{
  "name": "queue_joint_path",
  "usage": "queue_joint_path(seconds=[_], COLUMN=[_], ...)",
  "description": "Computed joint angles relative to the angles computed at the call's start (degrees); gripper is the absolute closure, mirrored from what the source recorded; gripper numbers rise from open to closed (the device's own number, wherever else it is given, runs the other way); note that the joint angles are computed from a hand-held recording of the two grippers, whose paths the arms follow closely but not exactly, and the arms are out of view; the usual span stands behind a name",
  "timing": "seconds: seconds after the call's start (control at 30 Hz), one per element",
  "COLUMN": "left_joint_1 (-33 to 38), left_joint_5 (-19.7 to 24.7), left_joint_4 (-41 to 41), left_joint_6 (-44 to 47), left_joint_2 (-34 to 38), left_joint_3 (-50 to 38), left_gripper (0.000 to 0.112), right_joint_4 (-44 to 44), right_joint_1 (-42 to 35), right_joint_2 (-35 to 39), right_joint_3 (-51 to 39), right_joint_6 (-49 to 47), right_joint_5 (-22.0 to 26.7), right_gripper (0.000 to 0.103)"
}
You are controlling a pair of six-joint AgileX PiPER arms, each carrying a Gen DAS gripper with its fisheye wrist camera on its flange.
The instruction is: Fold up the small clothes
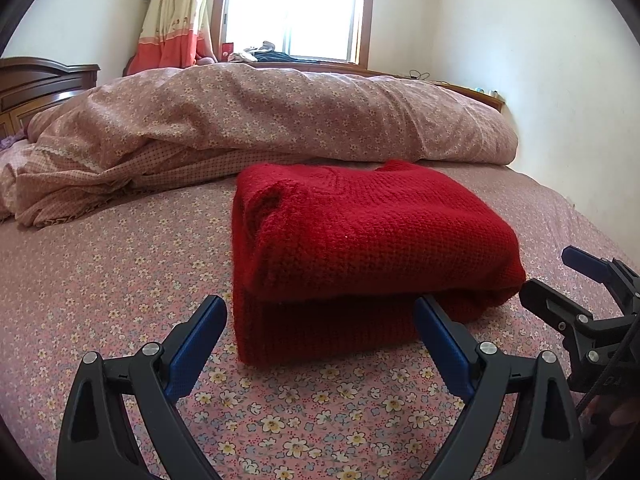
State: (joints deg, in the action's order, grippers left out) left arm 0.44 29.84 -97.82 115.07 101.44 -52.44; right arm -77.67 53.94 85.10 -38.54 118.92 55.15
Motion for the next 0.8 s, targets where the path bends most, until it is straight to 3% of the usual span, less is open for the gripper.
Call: queue_joint_path(seconds=[0.8], left_joint_1=[0.0], left_joint_5=[0.0], left_joint_4=[0.0], left_joint_6=[0.0], left_joint_2=[0.0], left_joint_3=[0.0], left_gripper=[0.021], right_joint_4=[-0.1], right_joint_1=[-0.4], right_joint_2=[0.3], right_joint_3=[-0.1], right_joint_6=[0.1], right_joint_5=[-0.6], right_gripper=[0.0])
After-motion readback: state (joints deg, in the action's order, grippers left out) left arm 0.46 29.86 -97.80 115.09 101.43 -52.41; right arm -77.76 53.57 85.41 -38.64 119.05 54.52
